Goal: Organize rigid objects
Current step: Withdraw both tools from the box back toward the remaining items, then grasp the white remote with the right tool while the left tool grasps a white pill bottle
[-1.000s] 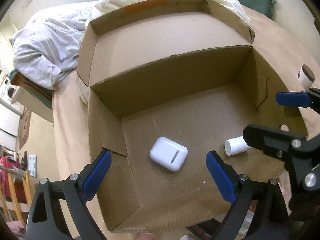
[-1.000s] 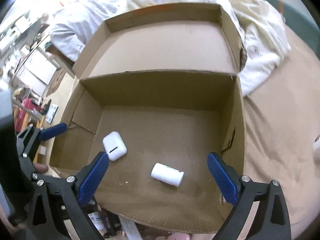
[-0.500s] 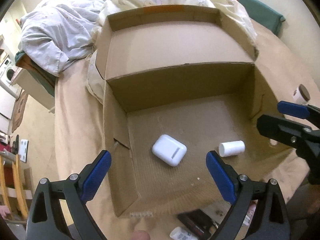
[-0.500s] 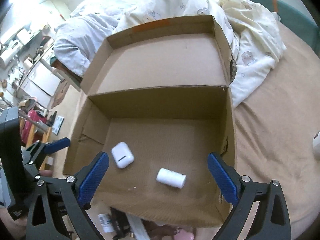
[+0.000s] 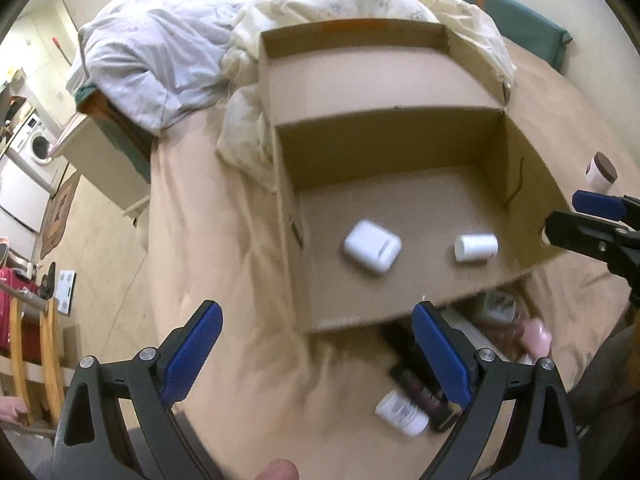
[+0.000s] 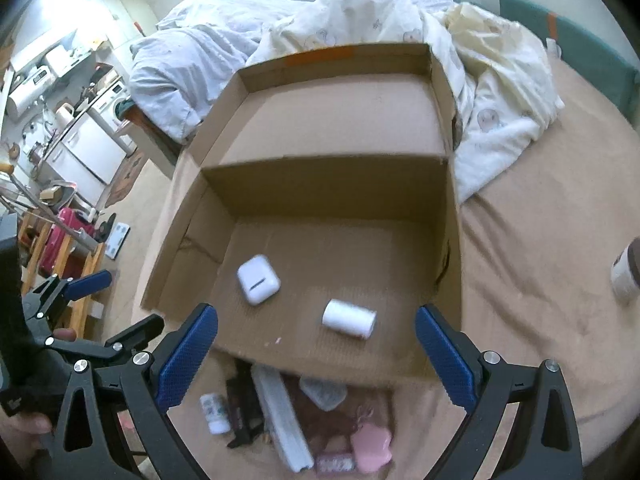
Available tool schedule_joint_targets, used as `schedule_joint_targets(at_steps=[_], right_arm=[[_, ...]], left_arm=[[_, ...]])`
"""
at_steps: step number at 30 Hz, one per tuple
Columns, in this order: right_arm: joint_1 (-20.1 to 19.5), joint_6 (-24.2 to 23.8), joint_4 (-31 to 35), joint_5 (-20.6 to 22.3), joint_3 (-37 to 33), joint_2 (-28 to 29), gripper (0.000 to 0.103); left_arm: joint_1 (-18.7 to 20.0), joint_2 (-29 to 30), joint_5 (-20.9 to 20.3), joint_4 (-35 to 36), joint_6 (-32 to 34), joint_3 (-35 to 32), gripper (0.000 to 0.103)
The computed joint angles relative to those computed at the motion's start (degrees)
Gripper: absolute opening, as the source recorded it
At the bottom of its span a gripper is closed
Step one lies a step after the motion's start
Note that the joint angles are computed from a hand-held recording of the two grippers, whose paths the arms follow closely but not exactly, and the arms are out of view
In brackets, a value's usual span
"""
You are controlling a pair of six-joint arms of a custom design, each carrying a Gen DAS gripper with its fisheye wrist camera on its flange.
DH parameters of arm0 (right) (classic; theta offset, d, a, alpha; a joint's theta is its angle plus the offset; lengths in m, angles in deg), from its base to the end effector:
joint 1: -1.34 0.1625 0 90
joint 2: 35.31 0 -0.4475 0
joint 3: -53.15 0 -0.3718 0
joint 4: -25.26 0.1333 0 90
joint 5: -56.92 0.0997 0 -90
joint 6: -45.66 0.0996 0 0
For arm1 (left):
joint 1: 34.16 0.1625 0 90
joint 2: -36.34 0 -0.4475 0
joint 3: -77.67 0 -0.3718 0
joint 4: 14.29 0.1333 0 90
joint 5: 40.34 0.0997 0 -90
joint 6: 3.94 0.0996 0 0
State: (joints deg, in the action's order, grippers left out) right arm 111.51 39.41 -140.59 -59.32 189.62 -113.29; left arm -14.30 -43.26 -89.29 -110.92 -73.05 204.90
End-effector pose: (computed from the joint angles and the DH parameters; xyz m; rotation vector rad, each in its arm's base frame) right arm 0.2249 -0.3534 0.2277 0.5204 -2.6349 0.4826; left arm -0.2686 -0.3083 0.2059 0.3272 2.1941 -0.4850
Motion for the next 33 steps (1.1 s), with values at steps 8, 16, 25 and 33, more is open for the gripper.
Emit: schedule_joint_targets(at_steps=[8, 16, 25, 33], right_arm=[[0.30, 1.72, 1.06, 0.83, 3.94, -3.19, 0.103], [-0.67, 3.06, 3.59, -2.07, 6.39, -4.20, 0.103], [-4.77, 1.79, 7.16, 0.51, 7.46, -7.27, 0.103], [-4.10, 1.73, 7.32, 2.21, 6.87, -6.72, 0.103]], left_arm=[[-1.46, -3.59, -4.66, 2.57, -3.97, 2.60, 0.095], [0.72, -1.74, -9.18, -1.61, 2.79, 4.18, 0.095], [2.45, 6.56, -16.15, -6.97, 17.53, 5.02, 0.095], [2.07, 9.41, -18.49, -11.27, 25.90, 6.38, 0.083]])
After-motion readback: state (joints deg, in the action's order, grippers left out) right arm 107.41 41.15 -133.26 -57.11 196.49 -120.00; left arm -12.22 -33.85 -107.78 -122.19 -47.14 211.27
